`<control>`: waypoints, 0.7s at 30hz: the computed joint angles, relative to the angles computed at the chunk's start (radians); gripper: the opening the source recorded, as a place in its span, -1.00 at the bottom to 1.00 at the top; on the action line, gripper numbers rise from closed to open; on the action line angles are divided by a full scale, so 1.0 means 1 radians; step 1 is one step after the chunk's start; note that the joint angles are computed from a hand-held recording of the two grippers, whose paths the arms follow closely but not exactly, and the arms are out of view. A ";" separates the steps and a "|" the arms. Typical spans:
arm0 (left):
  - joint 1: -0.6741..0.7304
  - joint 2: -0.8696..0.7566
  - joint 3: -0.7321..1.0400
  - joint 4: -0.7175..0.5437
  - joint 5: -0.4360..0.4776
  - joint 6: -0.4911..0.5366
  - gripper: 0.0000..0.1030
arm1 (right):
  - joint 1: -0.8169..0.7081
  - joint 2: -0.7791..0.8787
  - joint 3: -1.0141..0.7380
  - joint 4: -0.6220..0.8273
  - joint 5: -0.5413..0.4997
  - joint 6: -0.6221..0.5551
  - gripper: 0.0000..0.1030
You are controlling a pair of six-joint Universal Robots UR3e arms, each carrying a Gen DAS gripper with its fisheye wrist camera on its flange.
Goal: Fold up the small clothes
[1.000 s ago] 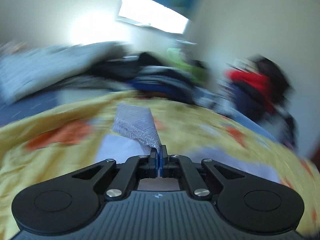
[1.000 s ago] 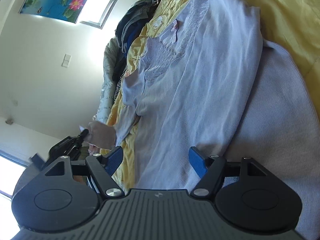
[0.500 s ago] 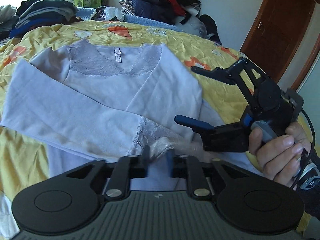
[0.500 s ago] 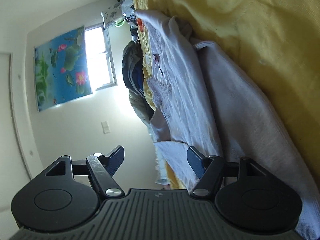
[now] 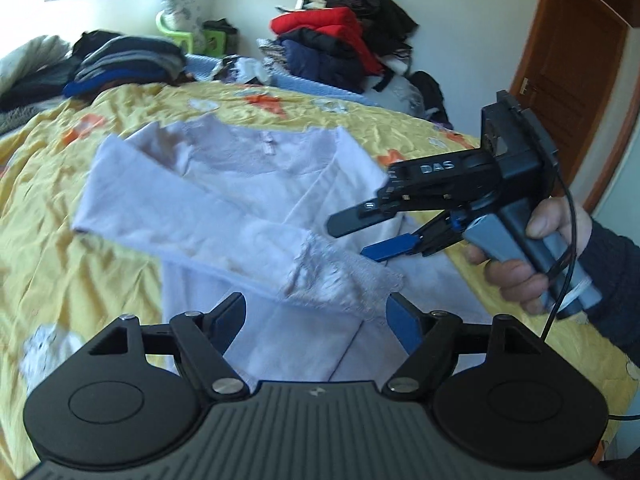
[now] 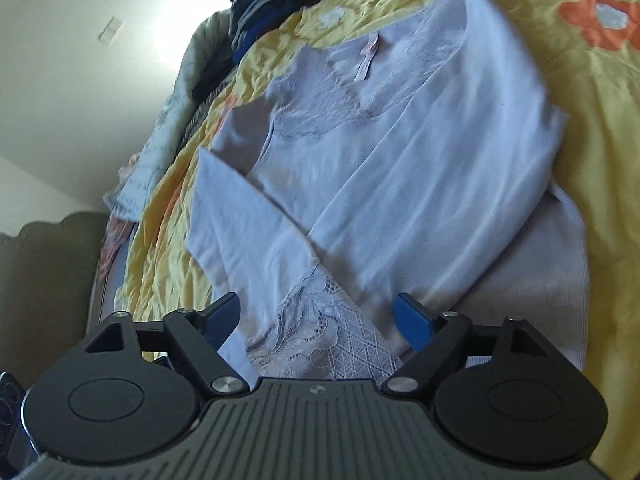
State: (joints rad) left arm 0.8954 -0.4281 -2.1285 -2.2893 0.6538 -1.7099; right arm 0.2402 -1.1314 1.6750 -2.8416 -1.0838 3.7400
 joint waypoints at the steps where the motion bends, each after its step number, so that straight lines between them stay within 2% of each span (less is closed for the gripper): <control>1: 0.034 0.002 0.014 -0.049 0.008 0.033 0.50 | -0.014 0.002 -0.016 0.040 0.036 -0.022 0.41; 3: 0.083 -0.003 0.029 -0.109 0.025 0.076 0.50 | -0.039 -0.008 -0.012 0.095 0.101 -0.055 0.26; 4: 0.084 -0.005 0.023 -0.094 0.028 0.060 0.50 | -0.058 -0.038 0.039 0.099 0.141 -0.070 0.15; 7: 0.086 -0.014 0.009 -0.059 0.033 0.027 0.50 | -0.101 -0.075 0.112 0.117 0.235 -0.077 -0.29; 8: 0.078 -0.014 0.001 -0.035 0.034 0.006 0.50 | -0.105 -0.085 0.137 0.110 0.242 -0.076 -0.35; 9: 0.081 -0.014 0.003 -0.037 0.036 0.008 0.50 | -0.105 -0.091 0.153 0.104 0.235 -0.074 -0.29; 11: 0.085 -0.016 0.009 -0.050 0.039 0.020 0.50 | -0.107 -0.108 0.204 0.056 0.225 -0.056 -0.41; 15: 0.021 -0.020 -0.027 0.066 0.049 -0.065 0.50 | -0.126 -0.090 0.276 -0.076 0.273 0.022 -0.41; 18: -0.004 -0.022 -0.041 0.109 0.052 -0.098 0.50 | -0.114 -0.083 0.284 -0.109 0.260 0.037 -0.44; 19: -0.012 -0.021 -0.043 0.123 0.052 -0.112 0.50 | -0.107 -0.084 0.279 -0.107 0.241 0.044 -0.60; 20: -0.013 -0.019 -0.042 0.123 0.051 -0.114 0.50 | -0.097 -0.085 0.270 -0.096 0.212 0.049 -0.87; 21: -0.013 -0.018 -0.039 0.122 0.049 -0.115 0.50 | -0.088 -0.085 0.267 -0.093 0.186 0.052 -0.86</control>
State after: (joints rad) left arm 0.8820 -0.4464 -2.1678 -2.1672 0.7026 -1.8248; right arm 0.1522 -1.2166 1.9420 -2.9350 -0.8978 3.7917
